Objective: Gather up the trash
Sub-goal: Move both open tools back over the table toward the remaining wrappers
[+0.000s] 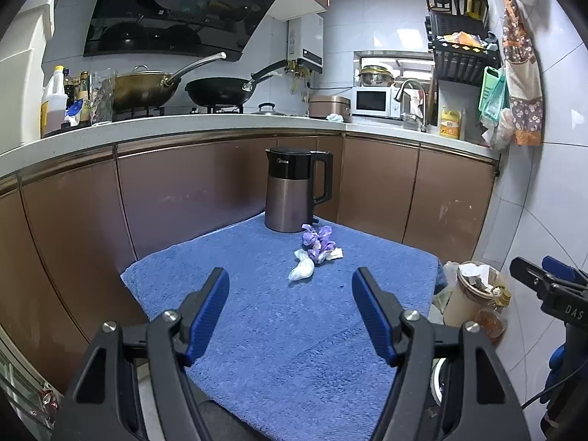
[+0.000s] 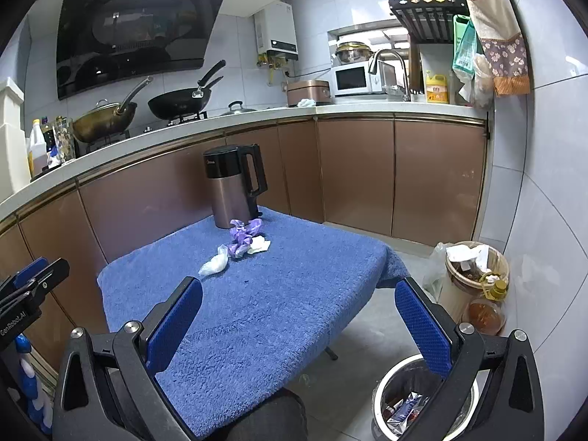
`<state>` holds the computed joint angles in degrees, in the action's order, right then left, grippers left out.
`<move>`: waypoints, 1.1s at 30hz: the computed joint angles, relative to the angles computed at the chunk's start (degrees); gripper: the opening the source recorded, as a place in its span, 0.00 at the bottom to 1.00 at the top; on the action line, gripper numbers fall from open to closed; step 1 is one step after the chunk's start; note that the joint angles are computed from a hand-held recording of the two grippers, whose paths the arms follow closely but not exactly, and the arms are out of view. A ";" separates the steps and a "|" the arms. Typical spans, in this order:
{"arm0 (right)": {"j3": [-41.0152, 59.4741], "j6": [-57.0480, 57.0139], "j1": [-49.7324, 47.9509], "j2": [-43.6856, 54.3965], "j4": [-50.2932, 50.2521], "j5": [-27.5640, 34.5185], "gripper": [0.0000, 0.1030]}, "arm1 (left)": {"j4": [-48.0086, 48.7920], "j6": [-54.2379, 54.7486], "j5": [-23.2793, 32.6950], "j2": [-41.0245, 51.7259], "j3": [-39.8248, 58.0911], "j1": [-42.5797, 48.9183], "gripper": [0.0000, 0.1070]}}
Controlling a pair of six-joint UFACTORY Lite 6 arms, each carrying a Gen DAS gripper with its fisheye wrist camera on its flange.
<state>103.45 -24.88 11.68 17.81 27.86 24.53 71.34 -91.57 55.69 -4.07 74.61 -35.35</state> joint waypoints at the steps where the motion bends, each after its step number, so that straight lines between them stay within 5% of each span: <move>1: 0.11 0.38 0.07 0.17 -0.31 -0.07 1.00 | 0.22 -0.27 0.06 -0.10 -0.23 0.09 0.63; 12: 1.11 -3.70 -1.56 1.97 4.50 -2.48 1.00 | 5.31 -8.26 2.26 -3.91 -5.75 4.10 0.63; 24: 5.13 -13.73 -2.45 8.57 17.08 -2.33 1.00 | -1.48 -2.21 -12.81 -0.12 -5.46 16.16 0.63; 33: 30.51 1.56 -1.64 27.67 2.65 9.28 1.00 | -13.08 12.77 -24.08 14.26 6.58 23.56 0.63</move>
